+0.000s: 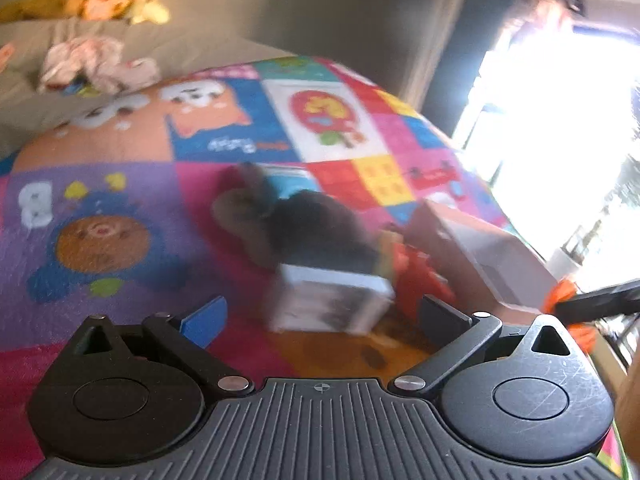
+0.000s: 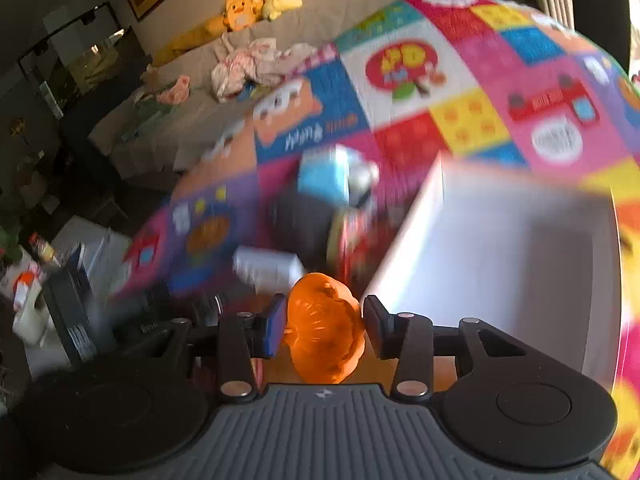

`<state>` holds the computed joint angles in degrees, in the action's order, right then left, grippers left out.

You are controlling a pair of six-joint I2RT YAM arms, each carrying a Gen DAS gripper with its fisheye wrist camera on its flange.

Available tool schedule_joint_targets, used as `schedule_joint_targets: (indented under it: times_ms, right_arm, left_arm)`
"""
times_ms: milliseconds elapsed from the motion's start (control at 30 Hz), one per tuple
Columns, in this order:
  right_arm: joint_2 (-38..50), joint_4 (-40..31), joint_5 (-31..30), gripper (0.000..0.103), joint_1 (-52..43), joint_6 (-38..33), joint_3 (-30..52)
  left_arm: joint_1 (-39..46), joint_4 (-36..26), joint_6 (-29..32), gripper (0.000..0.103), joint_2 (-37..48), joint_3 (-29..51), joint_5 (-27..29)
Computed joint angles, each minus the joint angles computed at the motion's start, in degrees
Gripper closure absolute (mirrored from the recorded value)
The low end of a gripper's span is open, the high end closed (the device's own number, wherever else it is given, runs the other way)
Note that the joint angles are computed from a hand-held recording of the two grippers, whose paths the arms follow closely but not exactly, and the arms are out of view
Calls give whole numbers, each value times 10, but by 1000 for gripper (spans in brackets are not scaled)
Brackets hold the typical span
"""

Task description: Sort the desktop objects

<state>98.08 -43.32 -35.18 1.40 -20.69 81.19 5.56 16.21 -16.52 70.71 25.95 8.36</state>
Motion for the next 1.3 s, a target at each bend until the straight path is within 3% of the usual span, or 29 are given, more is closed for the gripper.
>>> schedule_joint_targets:
  times_ms: [133,200,267,367,567,733,967,1033,1100,1167,1300]
  right_arm:
    - [-76,142,20,58,-15,8,-170]
    - [-102,211,18,42,-27,24,-233]
    - [-130,262,8,20,-43,39,-284]
    - [-167,331,15,7,-64,54,-354]
    - [-218,368,17,0,-101,43,-442]
    - [-236,464,110,0,-69,28,-523]
    - [-235,470,72,0,-87,25,-520]
    - [-246,530,56,0,-114,50,-534]
    - [-236,600,95,0,-123,79,-528]
    - [-196,611,118,0,-129,98,-481]
    - [-44,524,143,0,-128,148,-297]
  left_arm:
    - [-72,-104,67,0,-78,-4,-61]
    - [-113,-149,88,0,-112,-13,-107]
    - [-134,-183,87,0,-132,-24,-115]
    - [-151,-206,76,0,-130,-34,-124]
    - [-170,-191,40,0,-81,-23,-159]
    - [-197,-178,32,0,-53,-12,-220]
    - [-191,-181,19,0,-35,-3,-232]
    - [-199,-181,20,0,-31,-2,-242]
    - [-203,-179,19,0,-30,-2,-248]
    - [-203,-177,18,0,-29,-3,-247]
    - [-191,-165,15,0,-39,-14,-229]
